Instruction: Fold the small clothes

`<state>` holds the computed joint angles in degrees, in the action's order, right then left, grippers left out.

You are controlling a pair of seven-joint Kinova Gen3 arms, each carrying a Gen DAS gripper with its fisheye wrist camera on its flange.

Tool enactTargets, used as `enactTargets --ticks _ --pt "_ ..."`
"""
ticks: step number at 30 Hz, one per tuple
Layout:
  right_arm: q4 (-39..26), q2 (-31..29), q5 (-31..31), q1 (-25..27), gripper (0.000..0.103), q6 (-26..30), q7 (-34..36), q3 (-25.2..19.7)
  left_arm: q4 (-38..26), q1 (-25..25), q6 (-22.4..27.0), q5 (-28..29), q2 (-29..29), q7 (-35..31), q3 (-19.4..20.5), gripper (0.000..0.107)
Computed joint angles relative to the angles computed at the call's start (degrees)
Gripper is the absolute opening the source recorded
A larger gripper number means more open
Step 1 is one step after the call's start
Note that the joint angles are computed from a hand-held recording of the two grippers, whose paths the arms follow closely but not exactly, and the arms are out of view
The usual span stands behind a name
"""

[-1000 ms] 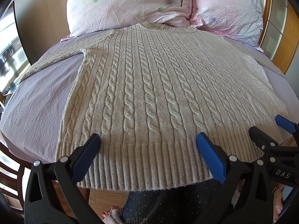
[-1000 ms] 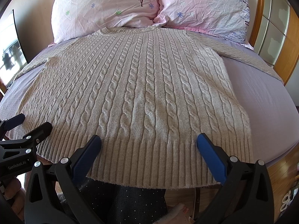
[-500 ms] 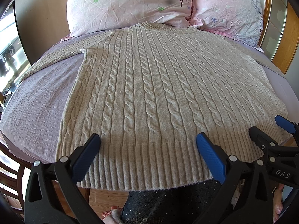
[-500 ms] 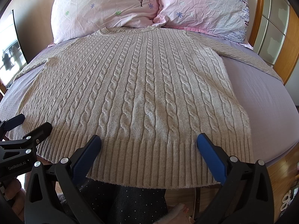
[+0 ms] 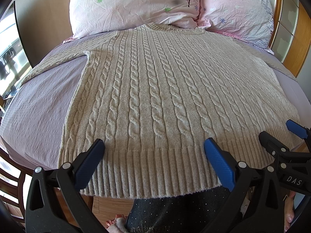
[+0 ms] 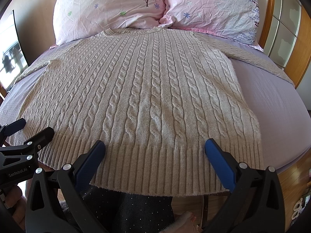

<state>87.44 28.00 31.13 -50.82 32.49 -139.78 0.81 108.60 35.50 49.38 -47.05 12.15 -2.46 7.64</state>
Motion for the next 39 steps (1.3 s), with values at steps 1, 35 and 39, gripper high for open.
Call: enactTargets --ticks 1,35,39 --pt "0.07 -0.04 0.12 0.12 0.102 -0.08 -0.03 -0.14 0.0 0.0 0.0 0.0 0.0 0.0 0.01 0.101" --pt "5.17 -3.44 -2.8 11.2 0.102 -16.1 7.01 -2.87 4.22 0.02 -1.61 -8.5 -1.36 6.94 2.57 0.101" --pt "4.93 -5.65 -12.12 21.82 0.102 -23.21 7.2 -0.77 9.37 0.85 -6.31 -16.18 -5.67 15.05 -1.57 0.101"
